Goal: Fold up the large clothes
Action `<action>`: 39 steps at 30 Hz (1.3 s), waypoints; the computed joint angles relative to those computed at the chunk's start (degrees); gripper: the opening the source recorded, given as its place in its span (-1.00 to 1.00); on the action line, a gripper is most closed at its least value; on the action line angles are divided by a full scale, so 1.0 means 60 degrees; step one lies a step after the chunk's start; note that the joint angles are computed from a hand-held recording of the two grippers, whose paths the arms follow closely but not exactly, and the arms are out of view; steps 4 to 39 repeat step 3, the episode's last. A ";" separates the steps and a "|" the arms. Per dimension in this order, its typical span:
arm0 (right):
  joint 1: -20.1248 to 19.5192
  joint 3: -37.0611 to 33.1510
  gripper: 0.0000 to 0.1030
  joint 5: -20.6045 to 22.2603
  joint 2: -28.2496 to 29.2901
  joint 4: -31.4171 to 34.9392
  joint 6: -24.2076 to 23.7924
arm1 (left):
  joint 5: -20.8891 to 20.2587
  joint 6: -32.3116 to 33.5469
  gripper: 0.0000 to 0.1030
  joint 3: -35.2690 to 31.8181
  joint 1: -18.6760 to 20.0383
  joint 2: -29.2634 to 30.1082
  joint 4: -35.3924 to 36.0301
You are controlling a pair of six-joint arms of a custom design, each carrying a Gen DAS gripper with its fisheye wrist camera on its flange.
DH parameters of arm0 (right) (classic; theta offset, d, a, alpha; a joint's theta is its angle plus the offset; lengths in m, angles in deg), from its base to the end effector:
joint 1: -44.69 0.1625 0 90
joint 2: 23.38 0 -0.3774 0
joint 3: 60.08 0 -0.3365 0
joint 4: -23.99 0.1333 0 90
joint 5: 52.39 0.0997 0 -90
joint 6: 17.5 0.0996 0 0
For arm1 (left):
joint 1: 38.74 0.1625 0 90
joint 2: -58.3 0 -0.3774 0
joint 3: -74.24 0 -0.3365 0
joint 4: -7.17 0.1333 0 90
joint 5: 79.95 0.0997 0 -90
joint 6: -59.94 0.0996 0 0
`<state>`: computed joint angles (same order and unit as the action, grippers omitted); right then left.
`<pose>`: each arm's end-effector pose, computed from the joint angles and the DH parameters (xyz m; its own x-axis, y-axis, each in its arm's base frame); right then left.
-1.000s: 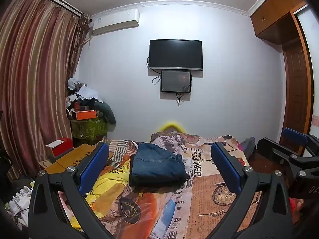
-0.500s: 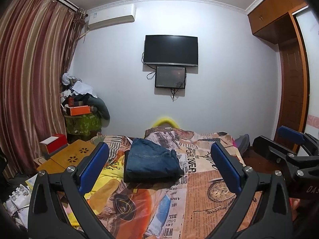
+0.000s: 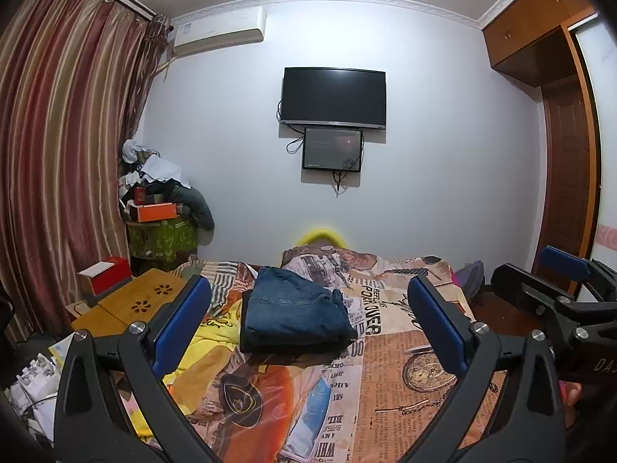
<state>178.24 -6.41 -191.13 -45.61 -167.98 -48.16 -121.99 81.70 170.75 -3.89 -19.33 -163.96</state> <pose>0.5464 -0.4900 0.2019 -0.7141 -0.0722 0.6963 -0.6903 0.2380 -0.6832 -0.2957 -0.4585 0.4794 -0.7147 0.2602 -0.6492 0.6967 0.1826 -0.6937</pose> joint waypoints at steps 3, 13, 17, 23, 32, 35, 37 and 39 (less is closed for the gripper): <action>-0.0007 -0.0010 1.00 0.0001 0.0006 0.0006 -0.0001 | 0.0036 -0.0119 0.99 -0.0035 0.0033 0.0000 0.0061; -0.0007 -0.0010 1.00 0.0001 0.0006 0.0006 -0.0001 | 0.0036 -0.0119 0.99 -0.0035 0.0033 0.0000 0.0061; -0.0007 -0.0010 1.00 0.0001 0.0006 0.0006 -0.0001 | 0.0036 -0.0119 0.99 -0.0035 0.0033 0.0000 0.0061; -0.0007 -0.0010 1.00 0.0001 0.0006 0.0006 -0.0001 | 0.0036 -0.0119 0.99 -0.0035 0.0033 0.0000 0.0061; -0.0007 -0.0010 1.00 0.0001 0.0006 0.0006 -0.0001 | 0.0036 -0.0119 0.99 -0.0035 0.0033 0.0000 0.0061; -0.0007 -0.0010 1.00 0.0001 0.0006 0.0006 -0.0001 | 0.0036 -0.0119 0.99 -0.0035 0.0033 0.0000 0.0061; -0.0007 -0.0010 1.00 0.0001 0.0006 0.0006 -0.0001 | 0.0036 -0.0119 0.99 -0.0035 0.0033 0.0000 0.0061; -0.0007 -0.0010 1.00 0.0001 0.0006 0.0006 -0.0001 | 0.0036 -0.0119 0.99 -0.0035 0.0033 0.0000 0.0061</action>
